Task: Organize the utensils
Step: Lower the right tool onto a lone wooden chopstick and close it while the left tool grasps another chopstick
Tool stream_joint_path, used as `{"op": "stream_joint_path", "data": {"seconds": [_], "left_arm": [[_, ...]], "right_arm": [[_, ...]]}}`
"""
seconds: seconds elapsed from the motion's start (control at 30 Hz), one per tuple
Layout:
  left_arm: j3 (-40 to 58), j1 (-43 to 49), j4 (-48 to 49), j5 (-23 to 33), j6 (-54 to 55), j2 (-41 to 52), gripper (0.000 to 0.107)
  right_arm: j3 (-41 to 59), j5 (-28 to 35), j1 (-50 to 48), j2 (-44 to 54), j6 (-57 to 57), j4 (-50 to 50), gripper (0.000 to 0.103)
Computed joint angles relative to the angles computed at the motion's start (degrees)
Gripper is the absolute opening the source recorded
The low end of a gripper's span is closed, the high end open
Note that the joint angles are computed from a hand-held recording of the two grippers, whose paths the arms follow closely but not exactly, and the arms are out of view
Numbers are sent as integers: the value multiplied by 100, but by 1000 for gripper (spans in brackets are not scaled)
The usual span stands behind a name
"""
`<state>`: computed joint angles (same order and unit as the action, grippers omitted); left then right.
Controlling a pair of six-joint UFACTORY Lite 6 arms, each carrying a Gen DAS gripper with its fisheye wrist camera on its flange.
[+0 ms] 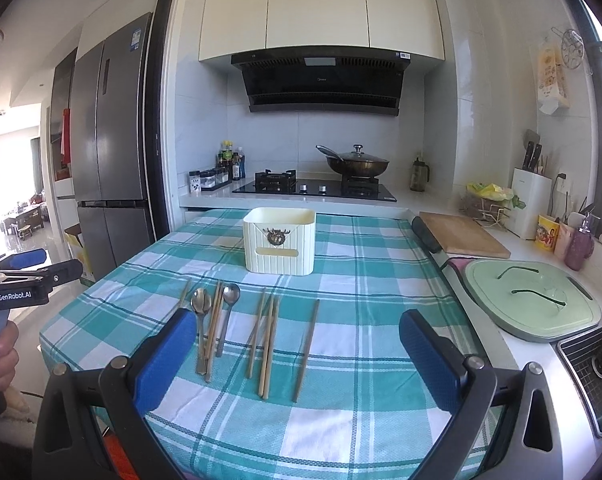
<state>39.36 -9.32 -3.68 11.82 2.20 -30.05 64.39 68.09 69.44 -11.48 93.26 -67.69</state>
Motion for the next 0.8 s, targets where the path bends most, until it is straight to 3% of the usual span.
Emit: {"op": "stream_joint_path", "data": {"seconds": [0.17, 0.37, 0.6, 0.8], "left_arm": [[667, 106, -1134, -454, 1140, 1719, 103], [1921, 136, -1192, -604, 1050, 3871, 103], [3520, 128, 923, -225, -1442, 5800, 103], [4392, -36, 2418, 234, -2762, 6700, 103]], "right_arm": [[-145, -756, -994, 86, -559, 336, 103], [-226, -2372, -2757, 575, -1834, 1492, 103], [271, -3778, -4056, 1886, -3292, 2948, 103], [1333, -4052, -4485, 3234, -4683, 4230, 100]]}}
